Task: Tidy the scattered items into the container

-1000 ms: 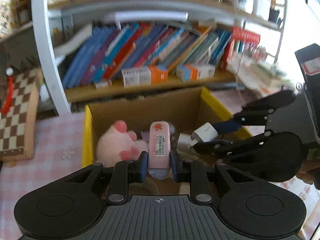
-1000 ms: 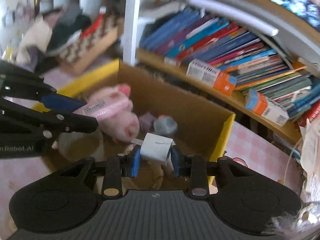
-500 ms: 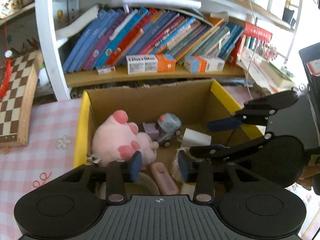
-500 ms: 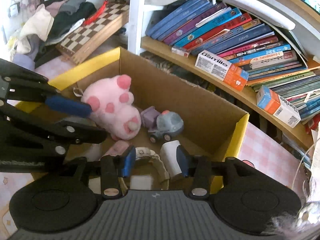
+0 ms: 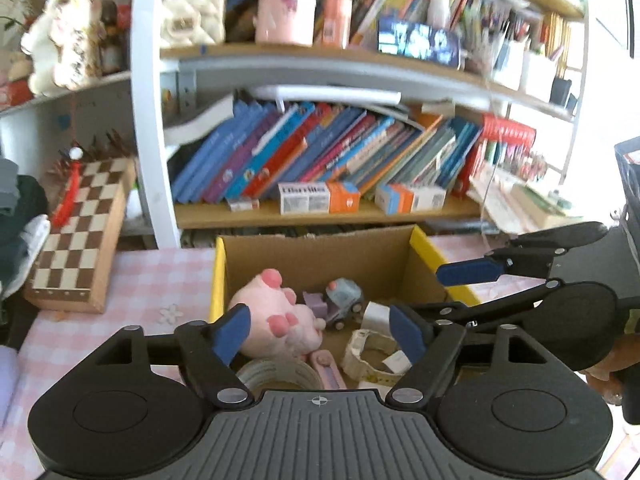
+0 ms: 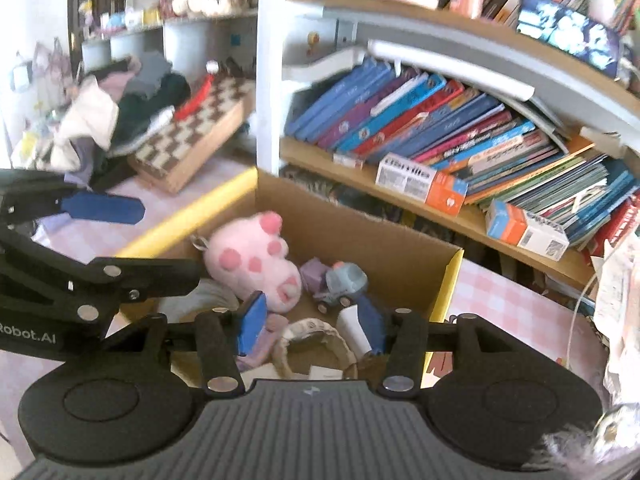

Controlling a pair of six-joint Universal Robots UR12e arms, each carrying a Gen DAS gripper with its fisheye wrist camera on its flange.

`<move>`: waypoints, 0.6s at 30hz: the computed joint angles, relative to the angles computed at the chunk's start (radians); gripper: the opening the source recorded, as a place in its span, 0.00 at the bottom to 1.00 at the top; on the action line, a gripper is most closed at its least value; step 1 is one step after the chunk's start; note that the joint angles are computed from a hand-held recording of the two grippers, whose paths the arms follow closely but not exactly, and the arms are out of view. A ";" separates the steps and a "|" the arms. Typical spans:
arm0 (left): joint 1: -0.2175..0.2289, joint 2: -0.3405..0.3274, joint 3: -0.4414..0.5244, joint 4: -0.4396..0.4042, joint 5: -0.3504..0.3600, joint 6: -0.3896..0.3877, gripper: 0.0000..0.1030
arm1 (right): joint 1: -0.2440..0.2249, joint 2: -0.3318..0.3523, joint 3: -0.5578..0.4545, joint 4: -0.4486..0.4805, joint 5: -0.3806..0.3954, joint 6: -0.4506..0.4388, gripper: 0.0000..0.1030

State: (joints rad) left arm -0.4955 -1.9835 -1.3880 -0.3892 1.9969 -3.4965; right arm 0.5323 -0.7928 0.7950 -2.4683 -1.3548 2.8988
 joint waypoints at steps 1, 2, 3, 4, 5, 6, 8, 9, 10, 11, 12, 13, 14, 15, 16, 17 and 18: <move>-0.007 0.008 -0.012 0.011 0.012 -0.001 0.81 | 0.001 -0.016 0.026 -0.025 0.001 0.010 0.50; -0.014 0.016 -0.023 0.020 0.024 -0.002 0.84 | 0.002 -0.031 0.053 -0.050 0.000 0.019 0.53; -0.020 0.023 -0.034 0.028 0.036 -0.003 0.85 | 0.004 -0.048 0.083 -0.078 -0.001 0.029 0.56; -0.027 0.031 -0.045 0.035 0.048 -0.008 0.85 | 0.006 -0.067 0.116 -0.107 -0.004 0.040 0.58; -0.034 0.039 -0.057 0.041 0.060 -0.017 0.86 | 0.008 -0.083 0.144 -0.131 -0.008 0.048 0.61; -0.041 0.047 -0.068 0.046 0.073 -0.026 0.87 | 0.010 -0.099 0.172 -0.154 -0.013 0.056 0.62; -0.054 0.062 -0.091 0.052 0.098 -0.056 0.88 | 0.016 -0.131 0.229 -0.190 -0.027 0.068 0.64; -0.061 0.070 -0.102 0.051 0.114 -0.075 0.89 | 0.019 -0.147 0.256 -0.206 -0.036 0.073 0.65; -0.069 0.078 -0.113 0.048 0.131 -0.095 0.89 | 0.024 -0.164 0.285 -0.224 -0.047 0.079 0.66; -0.078 0.086 -0.123 0.045 0.149 -0.115 0.89 | 0.028 -0.180 0.313 -0.242 -0.059 0.086 0.69; -0.086 0.093 -0.134 0.041 0.164 -0.133 0.90 | 0.033 -0.196 0.340 -0.259 -0.072 0.094 0.72; -0.094 0.101 -0.145 0.036 0.178 -0.149 0.90 | 0.038 -0.211 0.366 -0.276 -0.084 0.101 0.73; -0.102 0.108 -0.155 0.031 0.191 -0.162 0.92 | 0.042 -0.227 0.393 -0.291 -0.093 0.106 0.75; -0.112 0.115 -0.165 0.025 0.205 -0.170 0.94 | 0.046 -0.243 0.420 -0.306 -0.103 0.110 0.78; -0.122 0.122 -0.176 0.017 0.220 -0.178 0.94 | 0.050 -0.257 0.446 -0.322 -0.113 0.112 0.79; -0.131 0.129 -0.185 0.007 0.232 -0.188 0.95 | 0.054 -0.271 0.470 -0.337 -0.122 0.114 0.80; -0.139 0.135 -0.194 -0.006 0.243 -0.200 0.95 | 0.057 -0.283 0.493 -0.349 -0.132 0.114 0.82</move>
State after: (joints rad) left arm -0.6347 -1.8483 -1.5820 -0.3950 2.2396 -3.6960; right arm 0.5898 -1.0759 1.2879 -2.8177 -1.4868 3.0132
